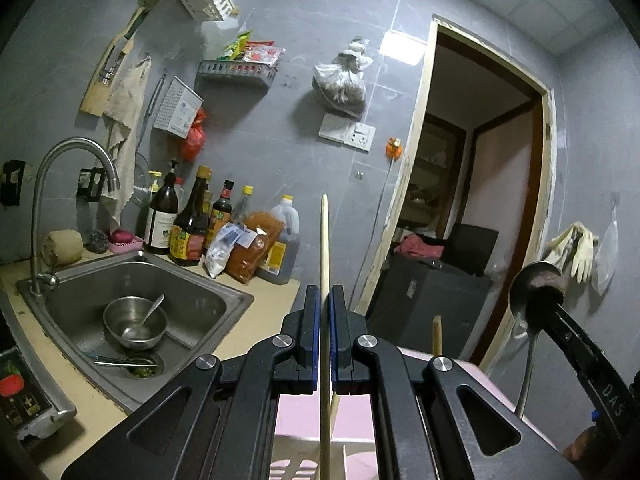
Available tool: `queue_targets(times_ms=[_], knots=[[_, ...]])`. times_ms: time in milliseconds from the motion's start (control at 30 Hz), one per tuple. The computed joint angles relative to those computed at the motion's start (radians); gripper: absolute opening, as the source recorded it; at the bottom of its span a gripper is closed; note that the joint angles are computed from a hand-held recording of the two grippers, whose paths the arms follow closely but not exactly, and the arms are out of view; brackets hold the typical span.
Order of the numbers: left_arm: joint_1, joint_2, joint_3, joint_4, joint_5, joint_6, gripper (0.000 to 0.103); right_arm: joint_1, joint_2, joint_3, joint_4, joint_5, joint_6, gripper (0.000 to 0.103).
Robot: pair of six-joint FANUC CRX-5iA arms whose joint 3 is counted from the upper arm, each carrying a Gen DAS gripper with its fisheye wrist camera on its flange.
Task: Organize utensils
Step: 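Lift the chopstick and spoon and carry both over the white holder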
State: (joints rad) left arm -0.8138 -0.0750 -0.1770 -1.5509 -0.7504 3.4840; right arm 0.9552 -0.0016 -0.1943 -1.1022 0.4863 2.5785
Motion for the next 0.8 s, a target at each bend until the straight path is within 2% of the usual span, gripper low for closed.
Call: queue_targets(times_ms=[233, 533, 633, 800], knots=[[-0.009, 0.024, -0.017, -0.004, 0.006, 0.001, 0.002, -0.024, 0.016, 0.006, -0.141, -0.025, 0.157, 0.002], [-0.018, 0.029, -0.019, 0.077, -0.01, -0.073, 0.002, -0.102, -0.001, 0.006, -0.349, -0.142, 0.356, 0.002], [-0.027, 0.037, -0.012, 0.107, -0.031, -0.098, 0.002, -0.133, -0.014, -0.001, -0.428, -0.188, 0.439, 0.003], [-0.023, 0.039, -0.012, 0.159, -0.019, -0.134, 0.003, -0.194, -0.032, -0.013, -0.59, -0.261, 0.606, 0.003]])
